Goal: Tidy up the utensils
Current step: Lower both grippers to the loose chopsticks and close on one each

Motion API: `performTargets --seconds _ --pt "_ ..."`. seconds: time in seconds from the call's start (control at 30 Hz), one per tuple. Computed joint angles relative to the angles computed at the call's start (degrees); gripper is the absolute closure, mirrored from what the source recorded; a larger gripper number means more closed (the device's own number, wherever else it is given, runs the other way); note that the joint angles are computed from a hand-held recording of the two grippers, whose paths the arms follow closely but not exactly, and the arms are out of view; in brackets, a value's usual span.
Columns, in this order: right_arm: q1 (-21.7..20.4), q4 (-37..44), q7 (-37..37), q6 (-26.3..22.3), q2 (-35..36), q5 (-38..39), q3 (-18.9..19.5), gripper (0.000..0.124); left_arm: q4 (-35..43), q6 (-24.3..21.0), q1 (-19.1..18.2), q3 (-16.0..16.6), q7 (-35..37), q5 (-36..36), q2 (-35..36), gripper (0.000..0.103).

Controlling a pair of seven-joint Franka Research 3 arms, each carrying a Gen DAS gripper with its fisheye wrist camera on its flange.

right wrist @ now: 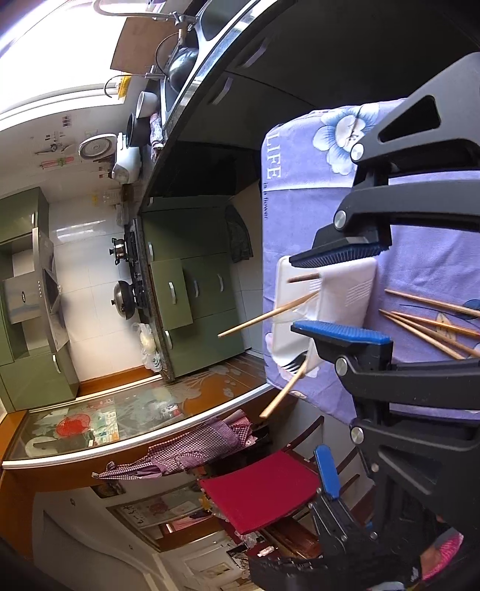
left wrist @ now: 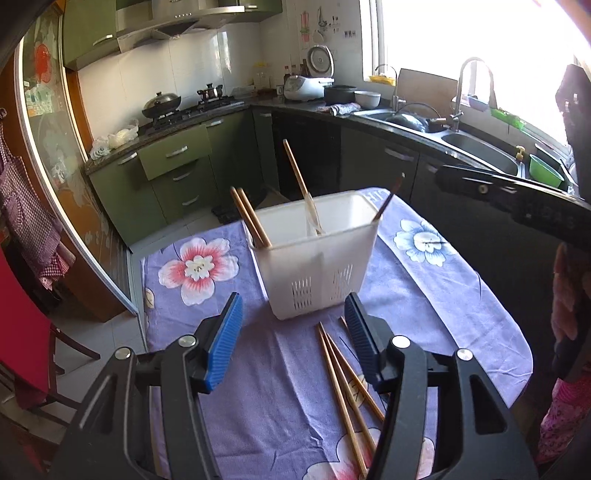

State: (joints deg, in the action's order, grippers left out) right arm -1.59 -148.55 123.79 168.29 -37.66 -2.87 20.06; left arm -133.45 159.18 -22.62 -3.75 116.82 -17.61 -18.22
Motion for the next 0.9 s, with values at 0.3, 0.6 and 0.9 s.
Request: performTargets --seconds 0.3,0.6,0.9 --pt "6.45 -14.01 2.88 -6.09 -7.04 3.13 -1.76 0.089 2.58 -13.01 3.38 -3.28 -1.66 -2.46 8.93 0.049" --pt "9.26 -19.49 2.17 -3.29 -8.08 6.72 -5.48 0.089 6.41 -18.01 6.76 -7.4 -6.25 -0.3 15.21 0.055" --pt "9.41 -17.39 0.29 -2.57 -6.02 7.99 -5.71 0.089 7.95 -17.25 8.09 -8.97 -12.26 6.73 17.92 0.069"
